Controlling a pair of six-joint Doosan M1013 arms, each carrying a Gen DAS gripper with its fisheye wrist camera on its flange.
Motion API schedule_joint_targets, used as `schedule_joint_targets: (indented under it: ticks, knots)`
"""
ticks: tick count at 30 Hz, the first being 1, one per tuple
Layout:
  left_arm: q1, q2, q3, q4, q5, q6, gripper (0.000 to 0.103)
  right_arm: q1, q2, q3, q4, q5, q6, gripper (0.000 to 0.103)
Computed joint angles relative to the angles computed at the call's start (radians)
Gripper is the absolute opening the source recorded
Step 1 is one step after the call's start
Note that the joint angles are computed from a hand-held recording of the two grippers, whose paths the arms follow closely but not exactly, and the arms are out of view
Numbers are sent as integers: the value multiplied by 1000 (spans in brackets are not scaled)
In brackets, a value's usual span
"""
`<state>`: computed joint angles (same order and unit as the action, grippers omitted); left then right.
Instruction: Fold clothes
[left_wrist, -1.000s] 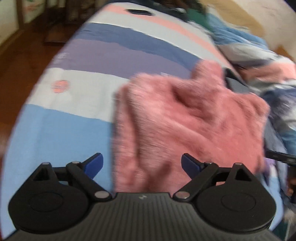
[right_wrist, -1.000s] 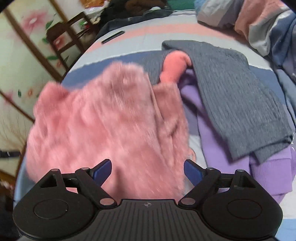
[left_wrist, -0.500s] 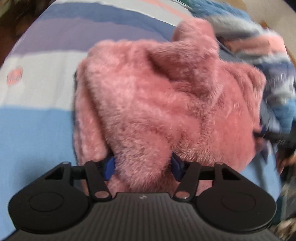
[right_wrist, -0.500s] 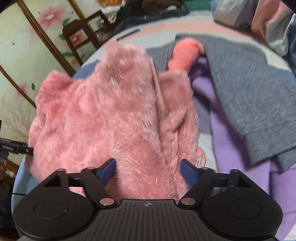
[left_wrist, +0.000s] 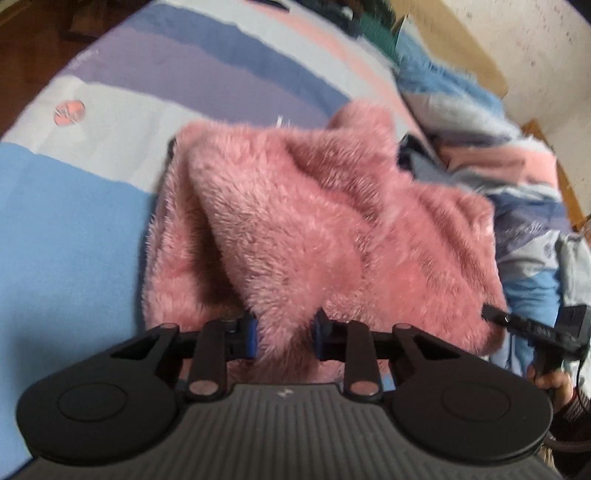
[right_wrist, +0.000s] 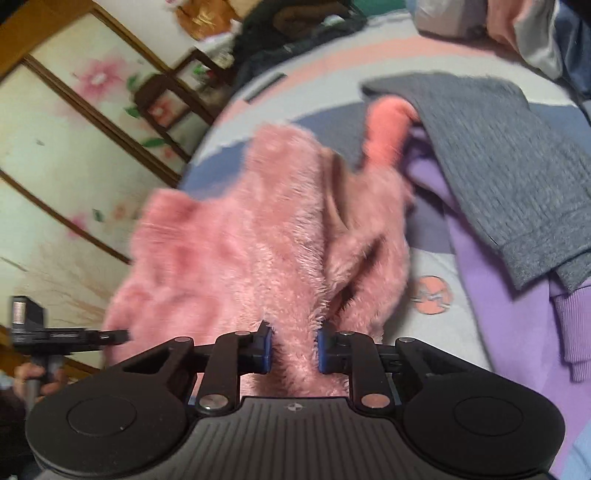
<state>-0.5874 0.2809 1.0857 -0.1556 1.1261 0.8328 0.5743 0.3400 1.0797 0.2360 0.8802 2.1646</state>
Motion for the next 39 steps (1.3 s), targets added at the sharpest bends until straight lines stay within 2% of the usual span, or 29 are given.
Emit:
schedule_joint_targets:
  ticks: [2,3,4,5,6,7,8,9,10,12,13,14,15,16,17,18,19,21,22,24,26,27,29,31,33,34,37,39]
  knots:
    - [-7,-19,18,28,-16,-28,29,-2,-28,32,57,-41,-20,21]
    - [-8,-28,29,40,-23,-43,29,0,-37,41,45,-32,-8,21]
    - [1,-36,40,40,-26,-58,29,8,-40,41,-18,17,29,23]
    - [8,-32,39,41,-17,-88,31,21,-33,30,-109,101,89,23]
    - [11,-32,49,47,2,-128,31,30,-15,6,-180,230,157,21]
    - [11,-16,39,59,59,-160,31,38,5,-10,-231,351,217,19]
    - [11,-2,28,70,111,-181,31,38,12,-7,-235,419,255,19]
    - [7,3,16,87,144,-160,31,40,7,2,-238,435,287,19]
    - [2,8,2,108,172,-137,31,44,-4,17,-246,428,319,21]
    - [-26,15,-42,202,185,-86,32,63,-22,20,-311,377,341,32]
    - [-46,10,-54,283,164,-87,37,75,-26,13,-351,336,348,42]
    - [-65,4,-63,361,136,-96,50,84,-24,2,-382,283,337,48]
    - [-75,-9,-57,421,77,-140,57,91,-19,-11,-407,227,320,51]
    - [-75,-18,-50,441,8,-179,73,97,-14,-23,-433,171,303,58]
    - [-67,-16,-55,411,-42,-165,84,102,4,-47,-446,119,250,66]
    - [-57,-10,-66,373,-83,-129,87,104,26,-76,-450,69,183,70]
    - [-51,19,-103,333,-75,-42,88,108,57,-115,-453,39,97,77]
    - [-46,95,-204,269,8,180,88,112,129,-204,-439,20,-95,79]
    - [-42,134,-249,219,45,286,88,109,165,-246,-414,29,-162,80]
    - [-23,200,-321,79,114,411,89,95,235,-331,-330,80,-257,81]
    - [-9,267,-393,39,230,464,93,76,292,-402,-249,204,-292,78]
    - [-5,300,-430,37,286,482,94,75,293,-396,-285,241,-281,76]
    - [-2,327,-447,128,339,478,95,78,283,-360,-393,293,-243,78]
    - [36,327,-424,78,303,417,96,62,237,-274,-405,264,-183,78]
    - [54,327,-420,76,283,344,94,62,221,-249,-422,269,-174,85]
    - [59,326,-421,85,279,314,94,64,220,-249,-427,275,-176,85]
    - [51,288,-390,145,219,246,94,75,217,-267,-474,301,-142,85]
    - [31,230,-326,244,155,198,101,91,191,-245,-553,305,-30,87]
